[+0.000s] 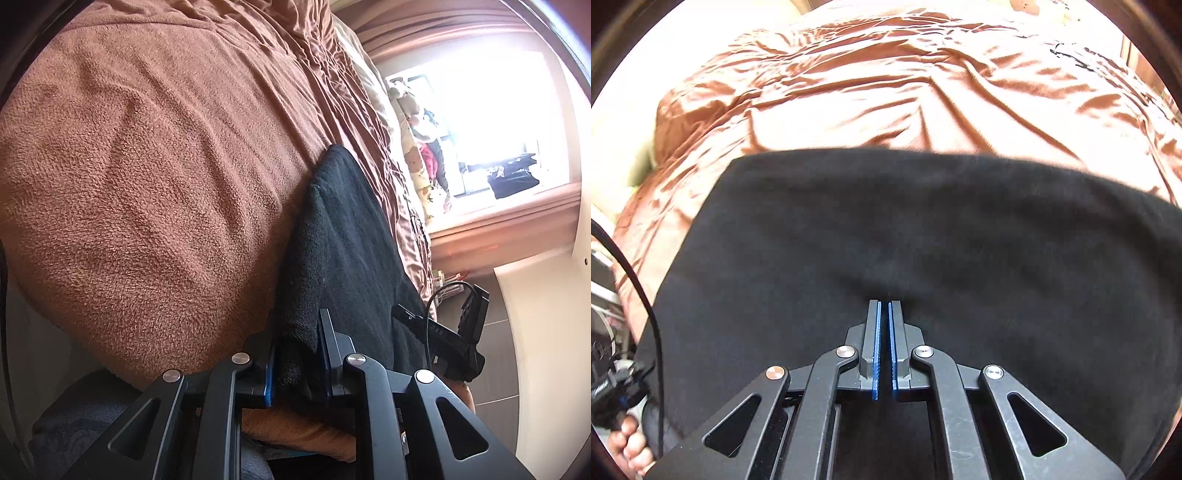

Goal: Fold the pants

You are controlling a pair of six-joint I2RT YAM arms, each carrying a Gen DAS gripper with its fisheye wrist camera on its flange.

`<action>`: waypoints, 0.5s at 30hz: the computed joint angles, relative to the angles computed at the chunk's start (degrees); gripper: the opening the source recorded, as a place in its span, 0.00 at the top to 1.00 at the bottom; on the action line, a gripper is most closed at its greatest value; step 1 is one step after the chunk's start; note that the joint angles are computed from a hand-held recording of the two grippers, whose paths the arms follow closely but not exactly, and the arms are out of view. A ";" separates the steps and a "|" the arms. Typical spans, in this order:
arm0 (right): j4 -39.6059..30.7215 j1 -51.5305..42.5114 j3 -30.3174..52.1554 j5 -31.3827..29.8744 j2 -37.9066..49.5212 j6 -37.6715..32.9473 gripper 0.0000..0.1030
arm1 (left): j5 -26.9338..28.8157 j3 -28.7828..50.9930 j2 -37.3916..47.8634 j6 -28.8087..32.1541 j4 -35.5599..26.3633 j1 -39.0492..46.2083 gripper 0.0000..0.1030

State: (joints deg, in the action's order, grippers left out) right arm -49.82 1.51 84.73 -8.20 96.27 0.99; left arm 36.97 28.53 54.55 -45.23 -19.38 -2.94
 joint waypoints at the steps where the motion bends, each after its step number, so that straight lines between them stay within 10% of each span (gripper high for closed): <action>1: -0.36 -0.23 1.62 -0.14 1.48 0.15 1.00 | -0.12 0.19 0.40 0.02 0.16 0.00 0.82; 15: -1.38 0.00 15.34 1.17 13.84 1.55 1.00 | 0.32 0.81 4.59 -0.12 2.83 0.66 0.81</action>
